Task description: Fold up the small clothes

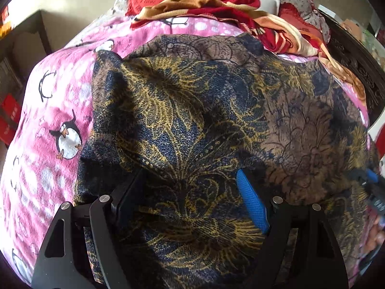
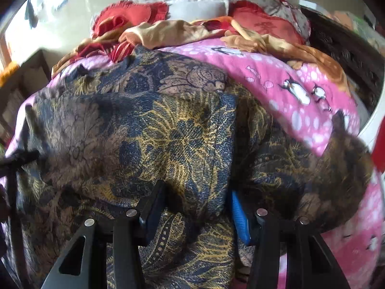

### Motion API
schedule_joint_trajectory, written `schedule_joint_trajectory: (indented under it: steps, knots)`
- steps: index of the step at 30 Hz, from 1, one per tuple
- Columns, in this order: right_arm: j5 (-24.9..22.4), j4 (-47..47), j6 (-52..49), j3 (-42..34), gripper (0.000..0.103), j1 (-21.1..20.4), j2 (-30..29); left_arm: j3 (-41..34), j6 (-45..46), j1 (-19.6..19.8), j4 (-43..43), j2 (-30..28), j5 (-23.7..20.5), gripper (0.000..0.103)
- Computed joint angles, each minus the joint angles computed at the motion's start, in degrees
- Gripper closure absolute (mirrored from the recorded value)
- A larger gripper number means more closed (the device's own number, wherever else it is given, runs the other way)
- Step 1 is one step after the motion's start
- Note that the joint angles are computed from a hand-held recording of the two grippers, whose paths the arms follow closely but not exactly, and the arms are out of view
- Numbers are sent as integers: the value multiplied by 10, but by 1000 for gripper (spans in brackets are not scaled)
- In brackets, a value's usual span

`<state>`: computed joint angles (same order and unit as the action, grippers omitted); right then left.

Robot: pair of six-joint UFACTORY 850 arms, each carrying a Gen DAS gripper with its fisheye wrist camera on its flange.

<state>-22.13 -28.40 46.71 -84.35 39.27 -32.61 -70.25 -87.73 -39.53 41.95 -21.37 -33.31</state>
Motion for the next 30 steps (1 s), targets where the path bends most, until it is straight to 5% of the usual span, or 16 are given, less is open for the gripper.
schedule_joint_trajectory:
  steps: [4, 7, 9, 11, 17, 25, 26, 30]
  knots:
    - [47, 78, -40, 40, 54, -21, 40, 9, -32, -11, 60, -4, 2, 19]
    - [58, -7, 59, 72, 48, -48, 79, 20, -75, -17, 103, -1, 5, 17]
    - [38, -70, 131, 75, 34, -74, 92, 27, -104, -19, 138, -2, 6, 16]
    - [15, -77, 164, 67, 34, -106, 94, 25, -116, -25, 158, -7, -1, 12]
    - [-38, 154, -6, -34, 34, -185, 19, 29, -127, -29, 175, -8, -6, 6]
    - [-105, 239, -73, -154, 33, -210, -88, 18, -106, -27, 172, -19, -1, 1]
    - [-83, 255, -75, -143, 35, -215, -84, 19, -109, -26, 174, -18, 1, 1]
    - [-80, 232, -43, -128, 77, -220, -79, 18, -108, -27, 175, -19, 0, 1]
